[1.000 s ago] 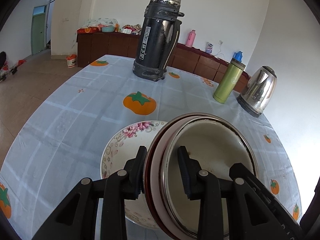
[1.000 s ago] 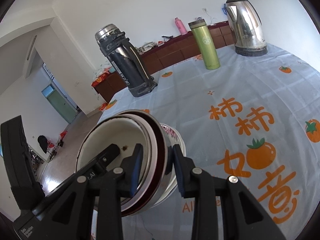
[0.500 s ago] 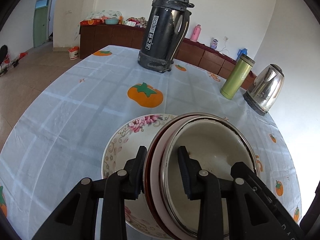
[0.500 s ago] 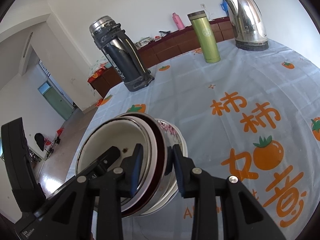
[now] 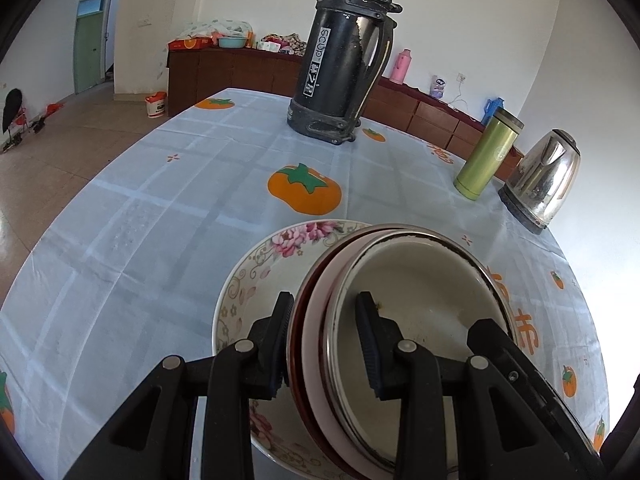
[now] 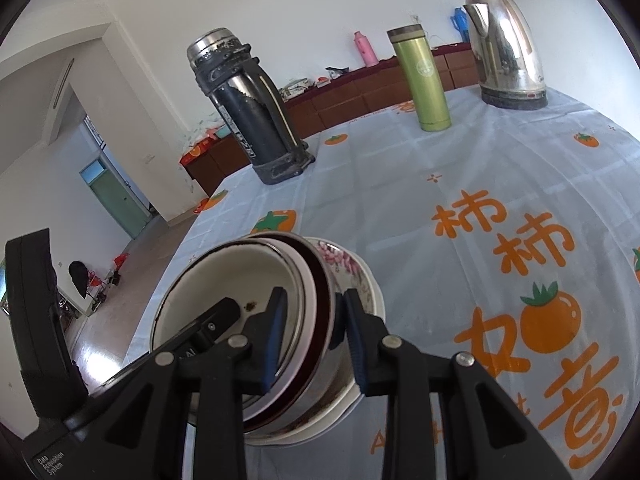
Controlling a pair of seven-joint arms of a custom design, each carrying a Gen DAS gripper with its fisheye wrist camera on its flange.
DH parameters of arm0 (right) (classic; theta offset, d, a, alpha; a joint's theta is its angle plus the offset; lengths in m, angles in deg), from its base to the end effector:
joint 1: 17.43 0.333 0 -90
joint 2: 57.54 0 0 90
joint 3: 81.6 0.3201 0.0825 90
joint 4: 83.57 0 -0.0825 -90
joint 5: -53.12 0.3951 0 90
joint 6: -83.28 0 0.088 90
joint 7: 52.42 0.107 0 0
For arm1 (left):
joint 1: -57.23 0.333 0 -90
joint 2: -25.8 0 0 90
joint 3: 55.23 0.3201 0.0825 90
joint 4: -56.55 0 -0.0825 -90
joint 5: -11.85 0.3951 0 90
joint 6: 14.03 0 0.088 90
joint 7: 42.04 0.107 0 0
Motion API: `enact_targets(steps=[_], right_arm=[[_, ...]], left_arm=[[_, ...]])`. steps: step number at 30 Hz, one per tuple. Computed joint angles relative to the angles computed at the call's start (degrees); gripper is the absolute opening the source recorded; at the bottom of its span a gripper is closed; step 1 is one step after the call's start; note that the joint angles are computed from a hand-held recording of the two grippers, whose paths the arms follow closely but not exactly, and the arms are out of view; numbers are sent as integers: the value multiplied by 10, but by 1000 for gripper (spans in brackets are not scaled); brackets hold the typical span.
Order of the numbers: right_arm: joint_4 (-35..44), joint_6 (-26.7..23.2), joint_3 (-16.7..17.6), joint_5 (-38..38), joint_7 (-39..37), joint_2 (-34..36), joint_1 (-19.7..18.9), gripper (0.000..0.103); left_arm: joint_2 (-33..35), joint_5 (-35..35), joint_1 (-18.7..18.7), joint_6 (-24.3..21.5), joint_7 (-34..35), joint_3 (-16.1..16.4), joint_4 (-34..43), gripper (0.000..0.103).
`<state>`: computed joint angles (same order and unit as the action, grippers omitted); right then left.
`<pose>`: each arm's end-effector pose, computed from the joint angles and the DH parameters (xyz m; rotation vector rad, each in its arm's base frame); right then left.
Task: Organize plates and bowls
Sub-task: 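Lower the nested bowls onto the floral plate stack with both grippers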
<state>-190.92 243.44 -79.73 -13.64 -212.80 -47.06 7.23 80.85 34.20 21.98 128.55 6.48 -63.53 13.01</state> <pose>0.5641 0.3280 0.4769 -1.1543 1.8895 -0.5302 0.6590 -0.5364 0.4586 -1.7431 2.0065 -1.0556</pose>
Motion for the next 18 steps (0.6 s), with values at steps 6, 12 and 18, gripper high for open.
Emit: enact_targets(steps=[6,12,18], right_arm=[[6,13,-5,-11,7,9,-1,28],[14,4,-7,-21,-3,16,4,27],[16,10,-14,-63,27,18,8,28]], left_arm=[[3,13,-4,2,-10,12,2,35],[5,19,-4,6,-15,14,4,35],[4,15,2,21,-11,6,-5,35]])
